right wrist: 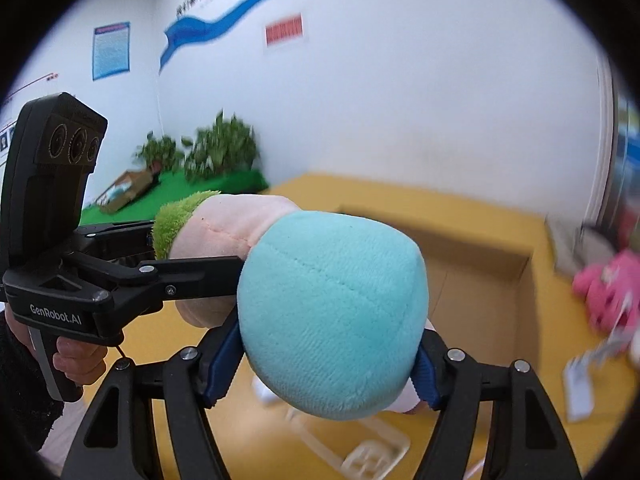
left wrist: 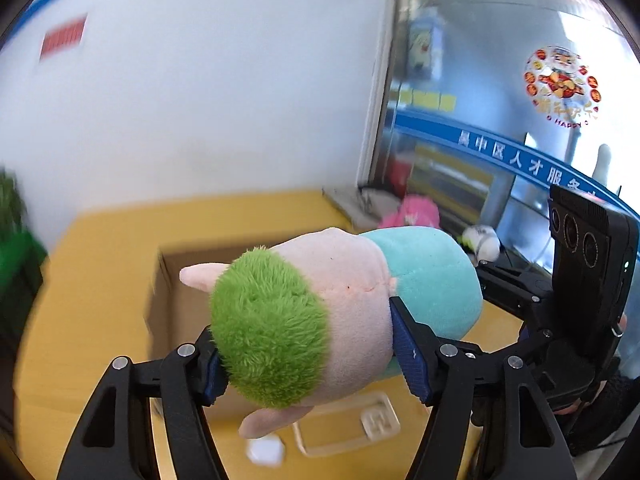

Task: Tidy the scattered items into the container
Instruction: 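Lift the plush toy with both tools and carry it over the box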

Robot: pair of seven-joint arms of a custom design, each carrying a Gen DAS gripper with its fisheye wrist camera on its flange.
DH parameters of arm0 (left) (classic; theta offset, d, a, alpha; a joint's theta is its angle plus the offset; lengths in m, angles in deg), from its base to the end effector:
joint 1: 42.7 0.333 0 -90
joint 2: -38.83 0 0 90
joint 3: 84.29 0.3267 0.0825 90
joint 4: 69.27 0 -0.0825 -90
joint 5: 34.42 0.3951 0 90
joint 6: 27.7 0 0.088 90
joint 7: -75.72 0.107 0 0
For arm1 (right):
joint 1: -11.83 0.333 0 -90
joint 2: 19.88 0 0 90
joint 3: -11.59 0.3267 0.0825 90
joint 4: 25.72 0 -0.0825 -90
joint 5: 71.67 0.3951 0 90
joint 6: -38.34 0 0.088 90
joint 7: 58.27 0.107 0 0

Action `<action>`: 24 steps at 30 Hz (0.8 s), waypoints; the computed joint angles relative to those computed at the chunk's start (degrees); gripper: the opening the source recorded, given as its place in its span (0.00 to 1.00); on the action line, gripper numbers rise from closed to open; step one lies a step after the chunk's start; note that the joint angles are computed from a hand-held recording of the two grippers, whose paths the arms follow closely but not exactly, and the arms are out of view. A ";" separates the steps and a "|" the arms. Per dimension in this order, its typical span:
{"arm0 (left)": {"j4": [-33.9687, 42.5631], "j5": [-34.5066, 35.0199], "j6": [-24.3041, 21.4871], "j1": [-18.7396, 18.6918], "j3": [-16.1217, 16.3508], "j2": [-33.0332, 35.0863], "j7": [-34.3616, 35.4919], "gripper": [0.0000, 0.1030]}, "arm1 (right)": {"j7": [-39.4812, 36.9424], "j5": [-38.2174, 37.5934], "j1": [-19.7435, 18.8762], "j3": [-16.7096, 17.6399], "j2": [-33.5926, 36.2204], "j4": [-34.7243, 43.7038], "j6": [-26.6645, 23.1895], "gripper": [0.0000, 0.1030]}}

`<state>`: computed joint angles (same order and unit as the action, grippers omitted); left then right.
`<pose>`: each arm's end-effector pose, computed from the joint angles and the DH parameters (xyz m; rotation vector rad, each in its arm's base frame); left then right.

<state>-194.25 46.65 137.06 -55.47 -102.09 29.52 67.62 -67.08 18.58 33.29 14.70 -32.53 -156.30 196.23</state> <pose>0.4326 -0.3290 0.5180 -1.5101 1.6674 -1.1256 0.4836 0.1771 0.4959 -1.9066 0.7538 -0.4294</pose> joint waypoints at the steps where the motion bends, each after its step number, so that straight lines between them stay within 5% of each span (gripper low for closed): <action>1: 2.03 -1.70 -0.81 0.02 0.40 -0.33 4.13 0.71 | -0.30 0.28 -0.06 -0.08 0.11 2.42 0.03 0.69; 6: 13.24 -10.80 -2.74 1.05 1.75 1.32 23.23 0.71 | 5.68 -4.87 -0.63 -0.39 2.90 14.52 -0.55 0.69; 11: 22.74 -18.78 -3.27 2.07 3.26 5.79 34.32 0.71 | 18.33 -17.02 -1.58 0.14 9.77 27.99 -1.41 0.69; 16: 31.56 -35.70 -5.38 2.62 6.16 13.79 47.79 0.71 | 34.19 -31.08 -4.10 1.06 23.58 45.95 -8.68 0.69; 24: 33.20 -48.67 -5.15 3.64 9.30 21.98 56.56 0.71 | 46.35 -44.44 -5.22 4.05 38.88 59.34 -12.15 0.69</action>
<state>-161.05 -2.02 131.92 -51.83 -92.79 51.49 124.19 -20.74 -25.86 28.07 18.75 6.36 -96.96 184.08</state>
